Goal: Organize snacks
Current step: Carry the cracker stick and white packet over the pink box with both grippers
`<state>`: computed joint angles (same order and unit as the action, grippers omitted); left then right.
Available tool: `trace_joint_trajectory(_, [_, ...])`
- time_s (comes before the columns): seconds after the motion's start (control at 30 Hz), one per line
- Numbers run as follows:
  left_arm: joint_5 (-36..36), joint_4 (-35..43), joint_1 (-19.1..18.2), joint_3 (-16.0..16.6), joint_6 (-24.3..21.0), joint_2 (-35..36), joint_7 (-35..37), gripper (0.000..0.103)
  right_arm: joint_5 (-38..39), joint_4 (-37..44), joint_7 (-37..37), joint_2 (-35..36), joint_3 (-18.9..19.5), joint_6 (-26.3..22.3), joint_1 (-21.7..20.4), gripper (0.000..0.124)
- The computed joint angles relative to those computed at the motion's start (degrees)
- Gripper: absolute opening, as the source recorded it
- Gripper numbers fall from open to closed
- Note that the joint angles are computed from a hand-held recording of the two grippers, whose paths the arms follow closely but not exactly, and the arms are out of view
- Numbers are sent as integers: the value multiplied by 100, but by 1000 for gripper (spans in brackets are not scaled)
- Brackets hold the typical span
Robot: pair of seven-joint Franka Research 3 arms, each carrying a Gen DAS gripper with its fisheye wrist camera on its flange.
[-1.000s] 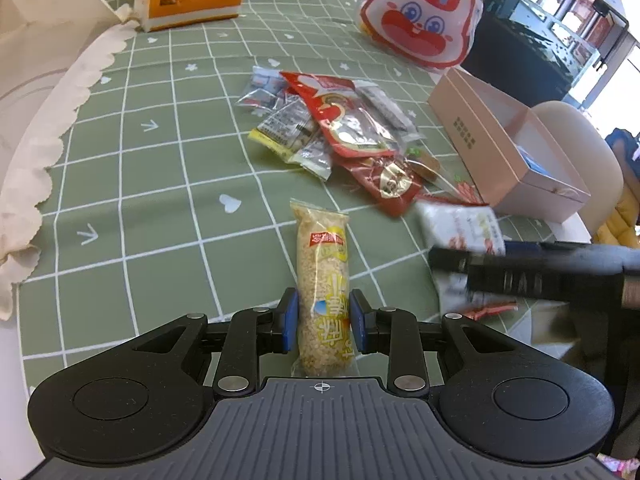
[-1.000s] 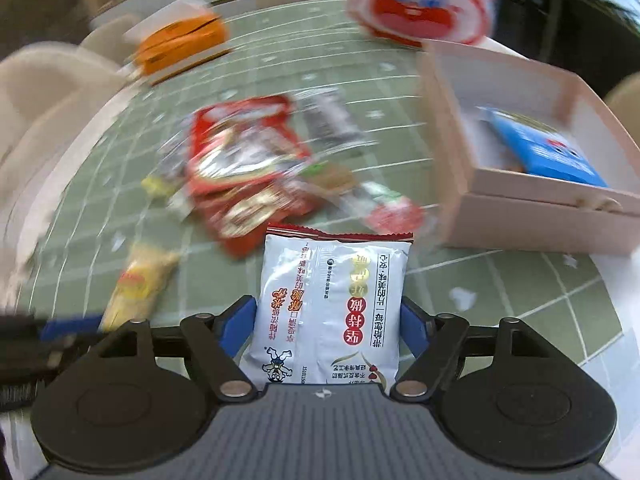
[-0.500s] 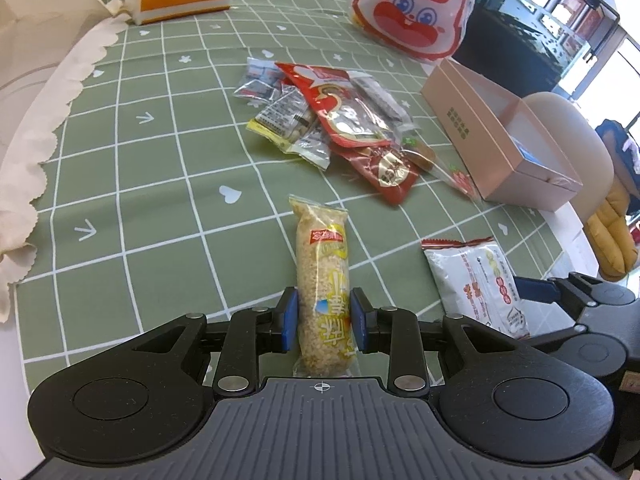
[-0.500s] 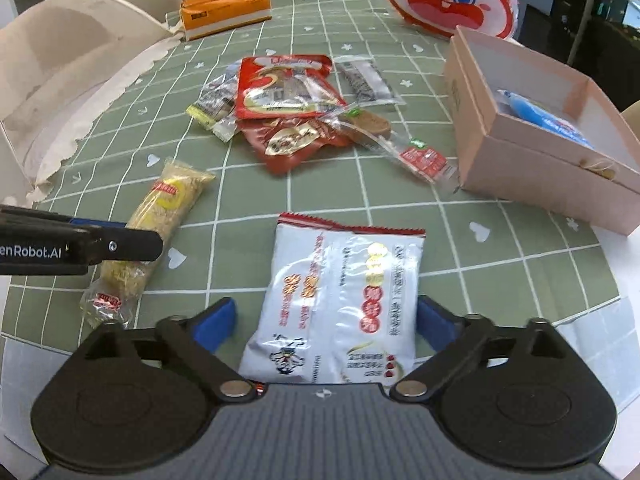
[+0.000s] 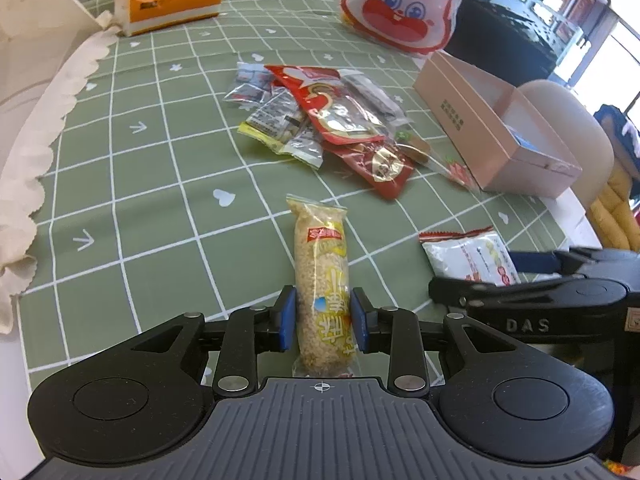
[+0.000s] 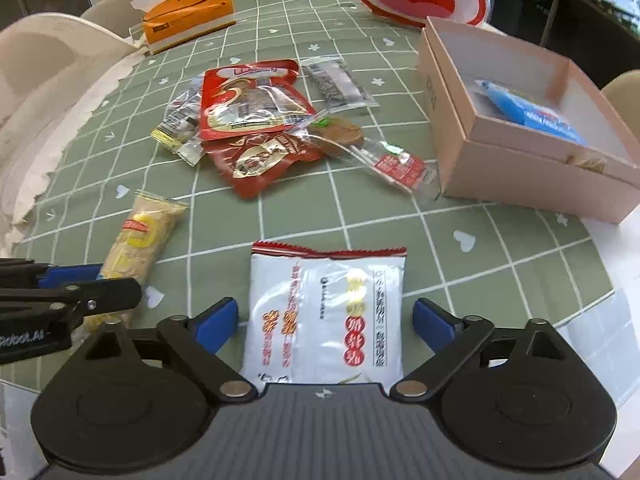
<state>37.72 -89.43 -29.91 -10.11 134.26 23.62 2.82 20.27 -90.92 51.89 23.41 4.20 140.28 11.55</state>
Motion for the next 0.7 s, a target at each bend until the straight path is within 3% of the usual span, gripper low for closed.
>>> trace_joint_trajectory(0.07, [2, 61, -21, 3, -72, 32, 10, 34, 10, -114, -163, -78, 35, 115, -10, 76])
trace_joint_trajectory(0.27, [-38, 119, -31, 11, -128, 56, -156, 33, 351, -564, -1028, -514, 141, 313, -180, 76])
trace_joint_trajectory(0.4, [-379, 350, 61, -122, 26, 193, 194, 32, 706, -726, -1514, -766, 77, 311, -343, 76])
trace_joint_trajectory(0.7, [-1112, 2961, -354, -178, -412, 1668, 1935, 32, 892, -480, -1475, -820, -275, 217, -747, 76])
